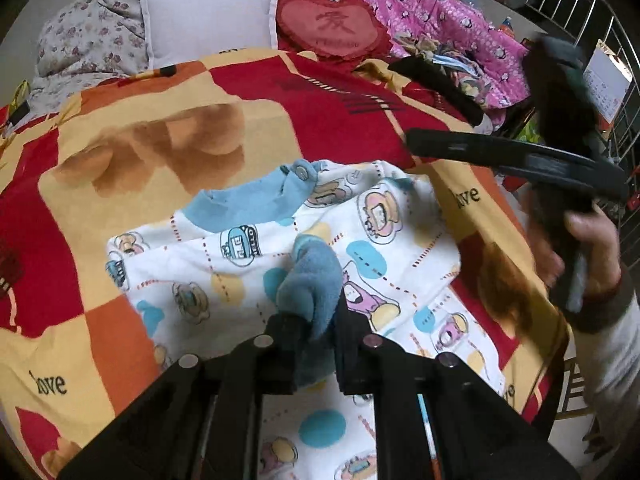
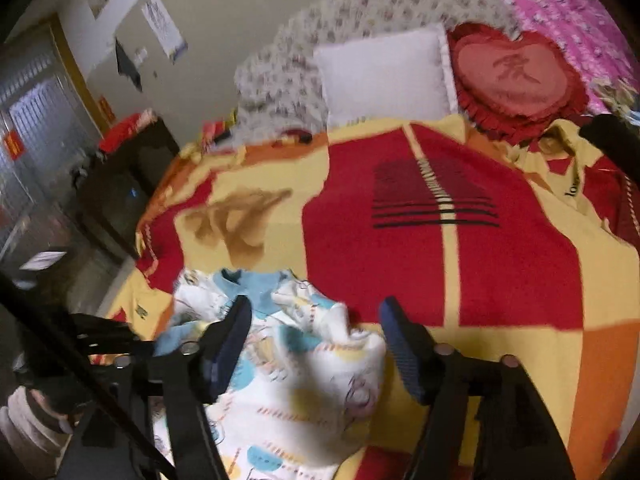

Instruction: Fold small clothes

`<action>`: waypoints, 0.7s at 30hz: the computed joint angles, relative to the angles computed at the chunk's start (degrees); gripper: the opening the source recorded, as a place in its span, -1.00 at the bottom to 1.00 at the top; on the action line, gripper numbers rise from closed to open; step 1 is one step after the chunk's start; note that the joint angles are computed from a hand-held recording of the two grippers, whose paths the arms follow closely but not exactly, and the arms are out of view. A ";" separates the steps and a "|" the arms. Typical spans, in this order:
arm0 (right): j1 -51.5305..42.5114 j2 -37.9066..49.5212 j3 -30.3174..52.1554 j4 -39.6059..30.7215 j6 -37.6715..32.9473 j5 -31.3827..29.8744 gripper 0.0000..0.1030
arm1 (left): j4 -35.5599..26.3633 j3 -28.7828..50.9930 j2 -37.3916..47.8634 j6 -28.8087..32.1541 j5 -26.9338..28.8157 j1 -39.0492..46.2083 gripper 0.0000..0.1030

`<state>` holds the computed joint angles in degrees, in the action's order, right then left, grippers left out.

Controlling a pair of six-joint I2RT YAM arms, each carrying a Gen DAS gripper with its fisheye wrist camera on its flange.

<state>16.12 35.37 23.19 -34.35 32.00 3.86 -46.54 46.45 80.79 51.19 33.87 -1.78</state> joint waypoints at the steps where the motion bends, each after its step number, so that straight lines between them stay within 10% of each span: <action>1: -1.09 3.04 0.33 1.33 -1.35 -0.94 0.40 | -0.64 -0.27 -1.11 1.57 0.45 1.13 -0.77; 8: -6.32 16.94 0.86 6.87 -7.95 -7.96 0.40 | -5.62 2.27 -1.33 7.89 1.11 6.83 -0.77; 12: -6.74 18.89 0.37 7.00 -7.74 -6.40 -0.61 | -5.32 3.89 0.13 7.54 1.34 8.29 -0.77; 18: -14.68 12.93 -2.26 5.26 -6.36 -10.31 -0.62 | 2.76 5.20 5.22 -0.45 -0.32 5.40 -0.77; 21: -21.66 14.48 -4.88 8.56 -5.23 -15.25 -0.31 | 10.55 5.22 10.18 -8.21 -4.49 1.83 -0.77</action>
<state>-5.54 49.85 18.31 -25.79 26.77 -11.39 -35.99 51.67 90.96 42.98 29.38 0.05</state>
